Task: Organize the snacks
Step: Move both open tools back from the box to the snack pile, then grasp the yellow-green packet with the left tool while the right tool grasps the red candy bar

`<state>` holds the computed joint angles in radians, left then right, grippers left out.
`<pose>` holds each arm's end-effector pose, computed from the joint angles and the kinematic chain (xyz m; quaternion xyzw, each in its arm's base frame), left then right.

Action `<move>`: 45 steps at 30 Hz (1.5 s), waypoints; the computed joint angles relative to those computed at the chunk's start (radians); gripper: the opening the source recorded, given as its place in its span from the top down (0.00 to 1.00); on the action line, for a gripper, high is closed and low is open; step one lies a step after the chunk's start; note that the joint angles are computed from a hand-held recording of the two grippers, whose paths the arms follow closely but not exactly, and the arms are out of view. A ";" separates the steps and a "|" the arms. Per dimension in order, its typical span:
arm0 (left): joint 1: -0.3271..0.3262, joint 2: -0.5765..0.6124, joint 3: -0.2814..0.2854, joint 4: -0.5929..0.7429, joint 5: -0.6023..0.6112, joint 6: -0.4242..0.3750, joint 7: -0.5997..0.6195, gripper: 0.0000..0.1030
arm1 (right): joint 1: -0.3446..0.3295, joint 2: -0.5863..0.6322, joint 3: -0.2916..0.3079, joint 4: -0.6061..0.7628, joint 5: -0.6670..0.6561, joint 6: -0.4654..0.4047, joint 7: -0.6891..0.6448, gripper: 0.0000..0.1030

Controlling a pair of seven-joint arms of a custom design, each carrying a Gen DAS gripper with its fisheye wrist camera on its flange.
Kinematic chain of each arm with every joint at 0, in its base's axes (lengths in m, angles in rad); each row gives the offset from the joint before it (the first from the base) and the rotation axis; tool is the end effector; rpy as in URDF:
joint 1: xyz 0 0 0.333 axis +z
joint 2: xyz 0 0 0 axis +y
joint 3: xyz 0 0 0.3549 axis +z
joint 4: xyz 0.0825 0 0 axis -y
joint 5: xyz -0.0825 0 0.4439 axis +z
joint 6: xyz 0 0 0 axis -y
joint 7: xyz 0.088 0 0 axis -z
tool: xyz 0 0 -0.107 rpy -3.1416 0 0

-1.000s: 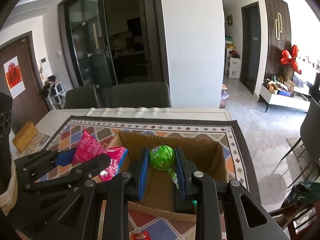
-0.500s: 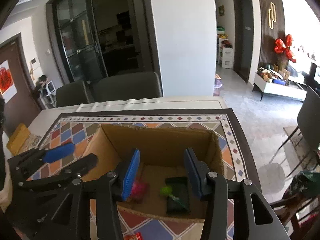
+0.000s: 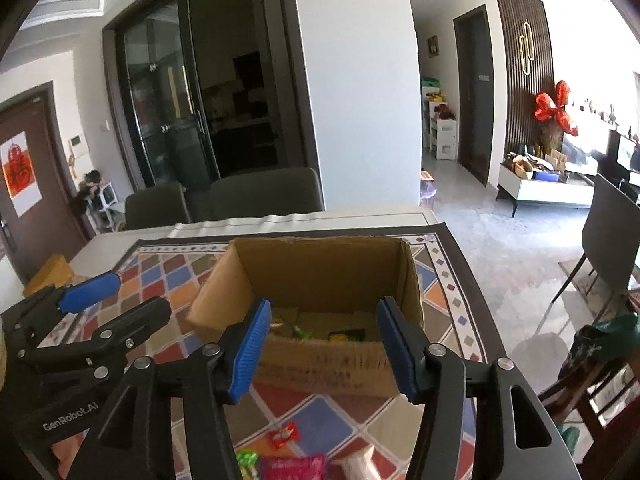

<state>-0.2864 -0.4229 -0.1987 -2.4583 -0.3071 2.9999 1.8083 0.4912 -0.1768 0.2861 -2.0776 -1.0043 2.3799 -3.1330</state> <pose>0.4489 -0.2241 0.5710 -0.4652 0.7546 -0.3934 0.2438 0.4242 0.4189 0.5771 -0.5608 0.6820 -0.3178 0.3455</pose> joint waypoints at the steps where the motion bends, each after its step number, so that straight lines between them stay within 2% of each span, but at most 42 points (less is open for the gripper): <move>1: -0.006 -0.018 0.003 -0.015 -0.004 -0.001 0.001 0.31 | 0.004 -0.008 0.006 -0.006 -0.004 -0.007 0.009 0.45; 10: -0.056 -0.153 0.034 -0.147 -0.046 -0.034 0.011 0.29 | 0.044 -0.053 0.051 -0.062 -0.001 -0.066 0.027 0.37; 14: -0.040 -0.191 0.015 -0.188 -0.045 -0.065 -0.019 0.28 | 0.056 -0.062 0.062 -0.087 0.018 -0.069 0.053 0.35; 23: -0.028 -0.231 -0.006 -0.264 -0.031 -0.143 -0.076 0.28 | 0.095 -0.053 0.062 -0.149 0.121 -0.059 0.042 0.35; 28: -0.058 -0.226 0.016 -0.296 -0.039 -0.169 -0.060 0.28 | 0.112 -0.043 0.056 -0.184 0.190 -0.035 0.033 0.35; 36: -0.139 -0.199 0.091 -0.322 -0.102 -0.167 0.073 0.35 | 0.131 -0.009 0.044 -0.212 0.278 0.002 0.015 0.35; 45: -0.194 -0.118 0.146 -0.308 -0.226 -0.160 0.264 0.38 | 0.147 0.041 0.023 -0.219 0.368 0.041 -0.020 0.35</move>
<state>-0.4808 -0.5411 -0.0524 -2.7665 -0.5330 2.8401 2.0724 0.6378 -0.1357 0.3090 -2.2970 -0.6364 2.4206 -3.1530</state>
